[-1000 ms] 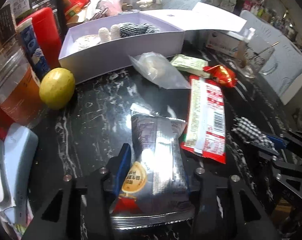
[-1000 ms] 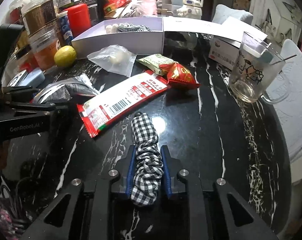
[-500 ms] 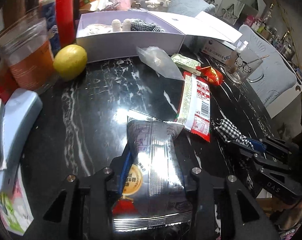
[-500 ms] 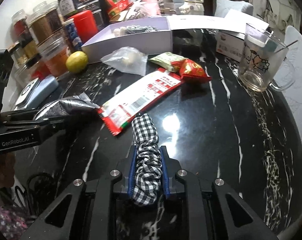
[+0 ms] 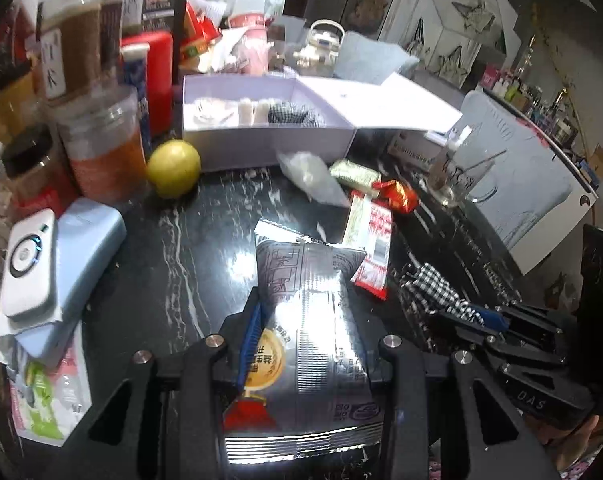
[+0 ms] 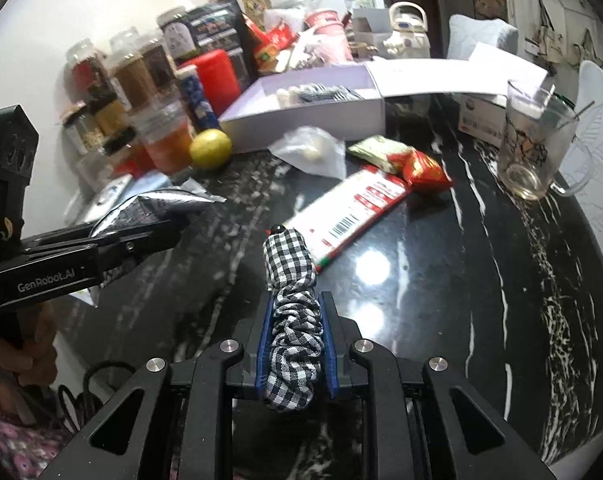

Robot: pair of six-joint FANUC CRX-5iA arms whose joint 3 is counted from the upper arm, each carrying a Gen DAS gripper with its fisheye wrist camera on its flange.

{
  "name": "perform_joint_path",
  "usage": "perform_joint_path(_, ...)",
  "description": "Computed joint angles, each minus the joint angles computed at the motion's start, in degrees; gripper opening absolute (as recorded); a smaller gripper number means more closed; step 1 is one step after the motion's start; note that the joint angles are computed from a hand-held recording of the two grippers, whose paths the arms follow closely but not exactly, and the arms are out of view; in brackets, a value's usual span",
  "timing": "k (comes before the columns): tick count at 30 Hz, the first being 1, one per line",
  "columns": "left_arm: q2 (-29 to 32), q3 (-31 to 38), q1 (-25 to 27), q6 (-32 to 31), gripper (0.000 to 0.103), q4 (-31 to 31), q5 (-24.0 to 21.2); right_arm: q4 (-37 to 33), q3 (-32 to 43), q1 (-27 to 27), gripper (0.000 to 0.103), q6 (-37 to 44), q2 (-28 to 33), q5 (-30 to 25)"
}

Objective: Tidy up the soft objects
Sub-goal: 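Carry the scrunchie with the right tool while the left tool carries the silver bag over the box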

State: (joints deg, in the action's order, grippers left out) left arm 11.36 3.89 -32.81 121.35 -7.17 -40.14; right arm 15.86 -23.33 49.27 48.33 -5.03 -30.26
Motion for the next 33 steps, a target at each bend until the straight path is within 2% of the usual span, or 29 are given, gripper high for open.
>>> perform_joint_path(8,-0.7,3.0,0.0,1.2,0.038,-3.5,0.3,0.3,2.3,-0.4,0.021,3.2,0.1,1.8)
perform_joint_path(14,0.4,5.6,0.8,-0.2,0.038,-3.7,1.3,-1.7,5.7,-1.8,0.021,7.4,1.5,2.7)
perform_joint_path(33,7.6,18.1,3.1,-5.6,0.038,-4.0,2.3,-2.1,17.3,-7.2,0.021,15.1,8.7,3.6)
